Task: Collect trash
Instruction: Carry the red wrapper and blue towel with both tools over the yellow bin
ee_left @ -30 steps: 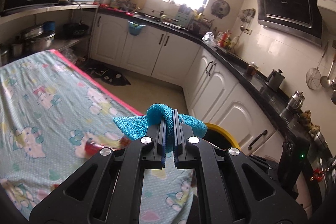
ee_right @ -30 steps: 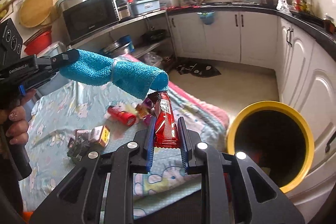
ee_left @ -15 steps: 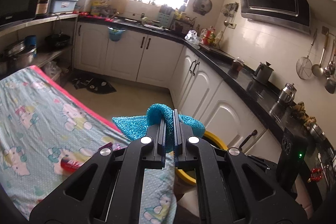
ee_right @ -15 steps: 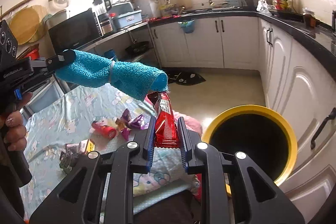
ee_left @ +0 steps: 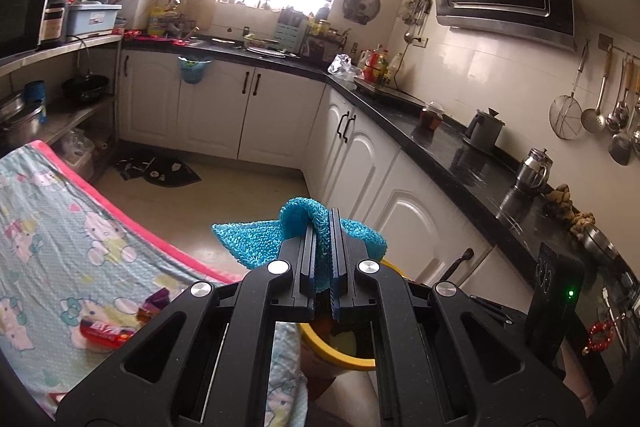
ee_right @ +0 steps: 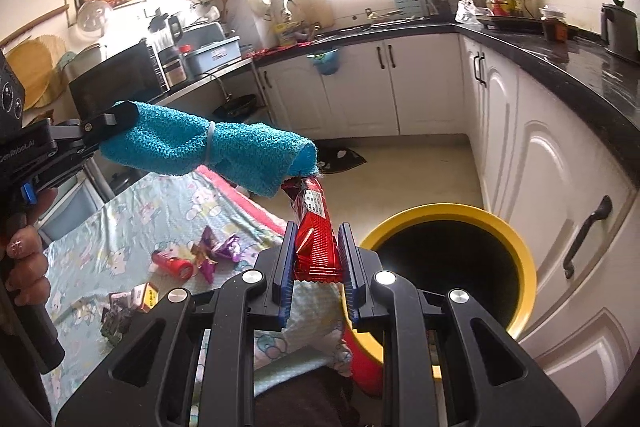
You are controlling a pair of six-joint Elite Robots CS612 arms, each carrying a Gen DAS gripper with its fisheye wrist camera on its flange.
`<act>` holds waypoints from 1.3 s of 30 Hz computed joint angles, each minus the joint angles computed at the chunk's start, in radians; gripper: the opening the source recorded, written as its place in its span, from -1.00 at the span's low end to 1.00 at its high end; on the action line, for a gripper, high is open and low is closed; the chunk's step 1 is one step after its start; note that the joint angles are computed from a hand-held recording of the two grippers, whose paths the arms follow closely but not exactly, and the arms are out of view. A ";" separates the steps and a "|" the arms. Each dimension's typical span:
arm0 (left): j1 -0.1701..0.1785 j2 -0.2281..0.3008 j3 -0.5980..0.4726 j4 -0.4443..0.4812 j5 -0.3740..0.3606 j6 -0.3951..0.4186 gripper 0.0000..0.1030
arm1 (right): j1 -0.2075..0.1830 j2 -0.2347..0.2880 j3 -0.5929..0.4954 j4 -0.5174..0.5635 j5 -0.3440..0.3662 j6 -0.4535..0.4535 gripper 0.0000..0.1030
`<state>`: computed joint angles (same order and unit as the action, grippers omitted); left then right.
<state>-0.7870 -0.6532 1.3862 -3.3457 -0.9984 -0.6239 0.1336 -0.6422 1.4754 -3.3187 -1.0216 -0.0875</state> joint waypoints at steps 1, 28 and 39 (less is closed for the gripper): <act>0.000 0.004 -0.007 0.002 -0.003 0.001 -0.96 | -0.001 0.001 0.000 -0.002 -0.005 0.004 -0.61; 0.019 0.122 -0.205 0.185 -0.089 -0.016 -0.96 | -0.022 0.051 -0.048 0.054 -0.130 0.075 -0.61; 0.027 0.178 -0.298 0.289 -0.105 -0.012 -0.96 | -0.027 0.087 -0.087 0.132 -0.197 0.093 -0.61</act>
<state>-0.7596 -0.4749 1.0885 -3.0572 -1.1031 -0.6355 0.1064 -0.5552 1.3881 -3.1868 -1.2190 0.0058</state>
